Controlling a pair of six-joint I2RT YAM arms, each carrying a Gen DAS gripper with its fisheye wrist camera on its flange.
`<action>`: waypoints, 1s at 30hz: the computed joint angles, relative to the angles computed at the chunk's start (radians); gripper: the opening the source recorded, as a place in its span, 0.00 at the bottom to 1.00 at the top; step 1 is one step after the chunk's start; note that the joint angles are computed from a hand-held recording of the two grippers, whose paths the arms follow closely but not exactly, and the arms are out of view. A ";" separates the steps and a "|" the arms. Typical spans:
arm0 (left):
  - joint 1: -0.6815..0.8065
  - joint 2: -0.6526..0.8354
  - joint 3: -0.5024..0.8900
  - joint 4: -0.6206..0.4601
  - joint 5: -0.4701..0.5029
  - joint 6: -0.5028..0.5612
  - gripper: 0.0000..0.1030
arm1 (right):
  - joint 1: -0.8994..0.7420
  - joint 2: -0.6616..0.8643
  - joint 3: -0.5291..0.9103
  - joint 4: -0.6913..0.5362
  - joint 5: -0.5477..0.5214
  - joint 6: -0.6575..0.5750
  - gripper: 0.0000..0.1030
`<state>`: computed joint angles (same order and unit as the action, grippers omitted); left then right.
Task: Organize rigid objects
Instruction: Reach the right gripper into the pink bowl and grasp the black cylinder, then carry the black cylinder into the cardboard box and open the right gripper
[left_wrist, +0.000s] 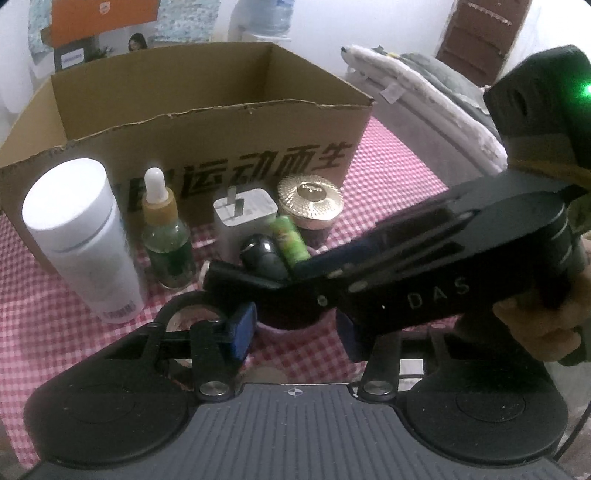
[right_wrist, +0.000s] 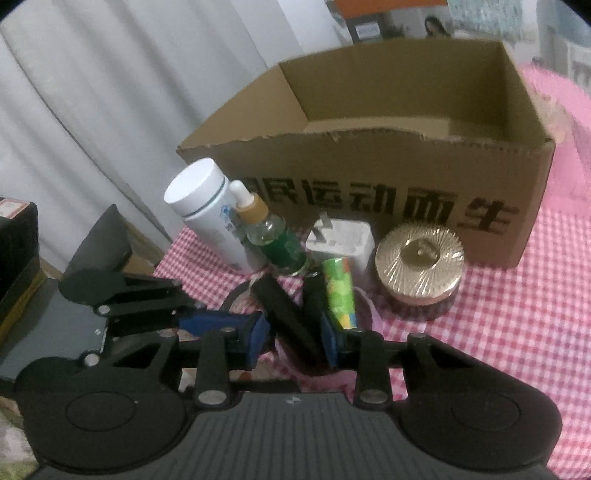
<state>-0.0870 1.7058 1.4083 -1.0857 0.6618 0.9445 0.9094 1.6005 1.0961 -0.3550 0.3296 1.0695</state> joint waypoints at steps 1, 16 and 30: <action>0.000 0.006 0.006 -0.002 0.001 0.000 0.46 | -0.003 0.001 -0.002 0.004 -0.006 0.000 0.34; -0.012 -0.034 -0.043 0.085 0.039 -0.030 0.44 | -0.012 -0.006 -0.047 0.096 -0.015 0.070 0.23; 0.058 -0.140 0.010 0.038 0.178 0.018 0.44 | 0.102 -0.060 0.128 -0.124 0.224 0.069 0.23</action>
